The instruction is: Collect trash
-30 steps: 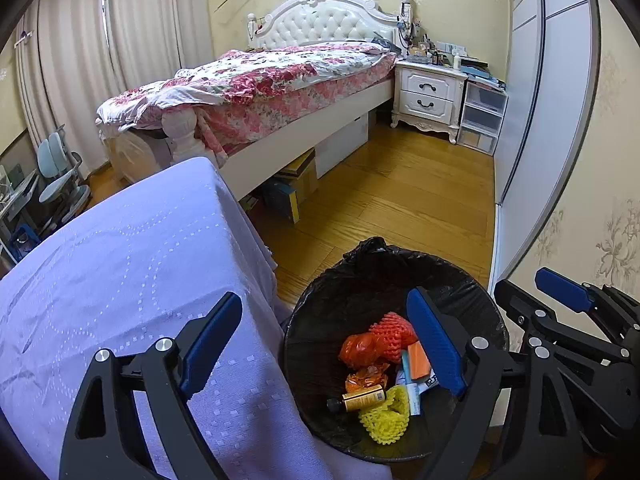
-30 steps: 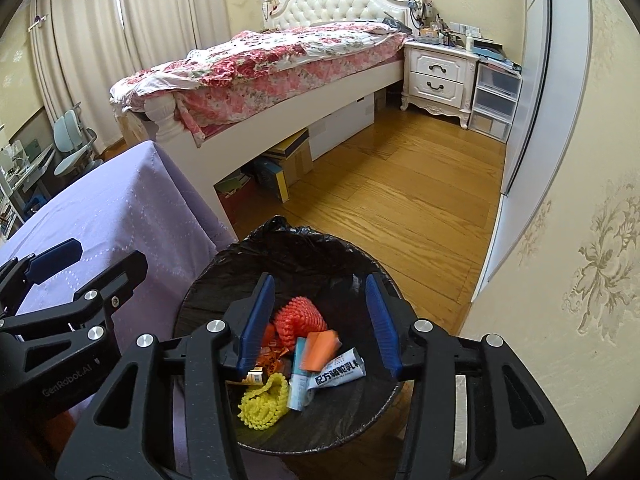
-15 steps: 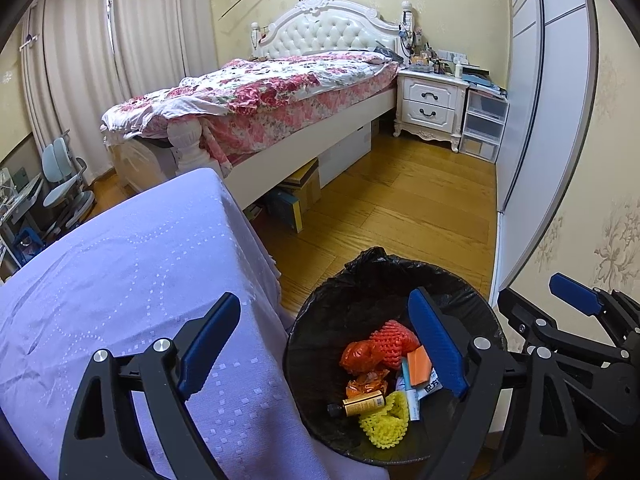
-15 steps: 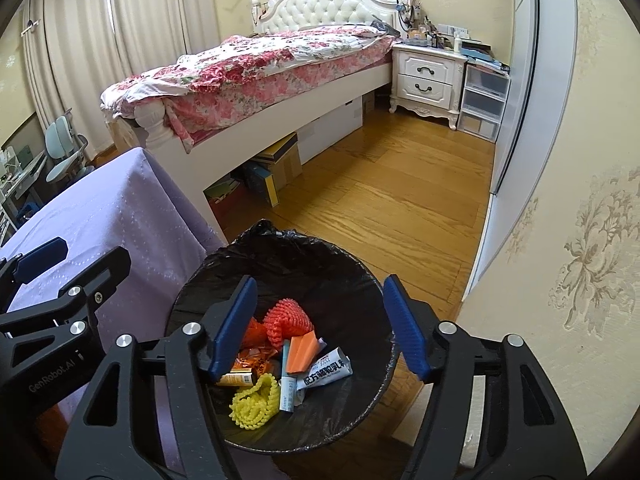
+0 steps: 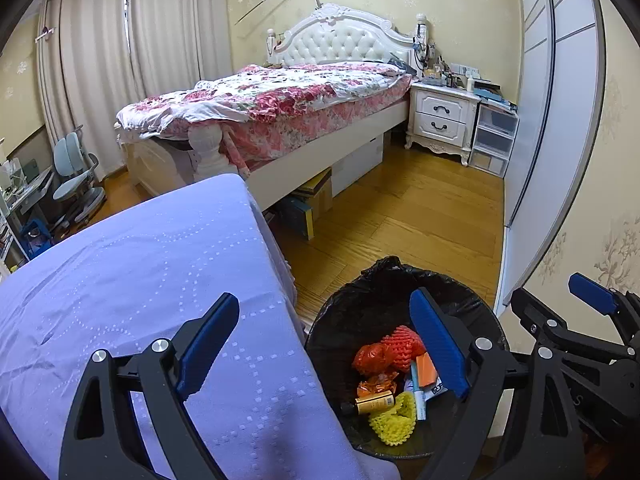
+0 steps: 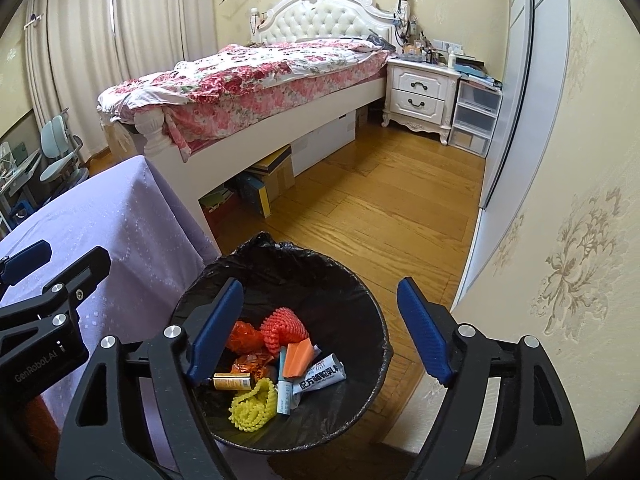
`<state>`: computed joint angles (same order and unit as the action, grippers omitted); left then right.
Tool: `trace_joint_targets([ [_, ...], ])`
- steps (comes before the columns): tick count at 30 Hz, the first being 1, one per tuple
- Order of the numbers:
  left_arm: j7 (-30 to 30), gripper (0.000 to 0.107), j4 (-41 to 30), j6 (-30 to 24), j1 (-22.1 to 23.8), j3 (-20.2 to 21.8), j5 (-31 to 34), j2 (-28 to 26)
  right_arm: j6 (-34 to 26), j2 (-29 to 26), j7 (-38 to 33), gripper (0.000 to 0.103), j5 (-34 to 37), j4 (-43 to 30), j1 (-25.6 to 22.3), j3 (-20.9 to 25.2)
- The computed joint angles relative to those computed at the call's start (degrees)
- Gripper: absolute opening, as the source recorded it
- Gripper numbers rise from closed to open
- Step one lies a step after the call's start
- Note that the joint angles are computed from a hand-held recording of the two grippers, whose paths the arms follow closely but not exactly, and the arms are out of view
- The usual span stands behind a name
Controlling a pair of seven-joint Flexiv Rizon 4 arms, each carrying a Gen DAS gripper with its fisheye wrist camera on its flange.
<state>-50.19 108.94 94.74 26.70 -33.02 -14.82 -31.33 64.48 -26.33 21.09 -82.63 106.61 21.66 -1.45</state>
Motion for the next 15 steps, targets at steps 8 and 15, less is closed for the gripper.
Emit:
trace_joint_targets([
  [8,-0.5,0.087,2.8,1.4,5.5,-4.9,1.0,1.4,-2.5,1.4,0.3,0.080,-1.1,0.3,1.0,0.6],
  [15,-3.0,0.088,6.1,3.2,12.7,-10.7,3.5,3.2,-4.5,3.2,1.5,0.083,-3.2,1.1,1.6,1.9],
])
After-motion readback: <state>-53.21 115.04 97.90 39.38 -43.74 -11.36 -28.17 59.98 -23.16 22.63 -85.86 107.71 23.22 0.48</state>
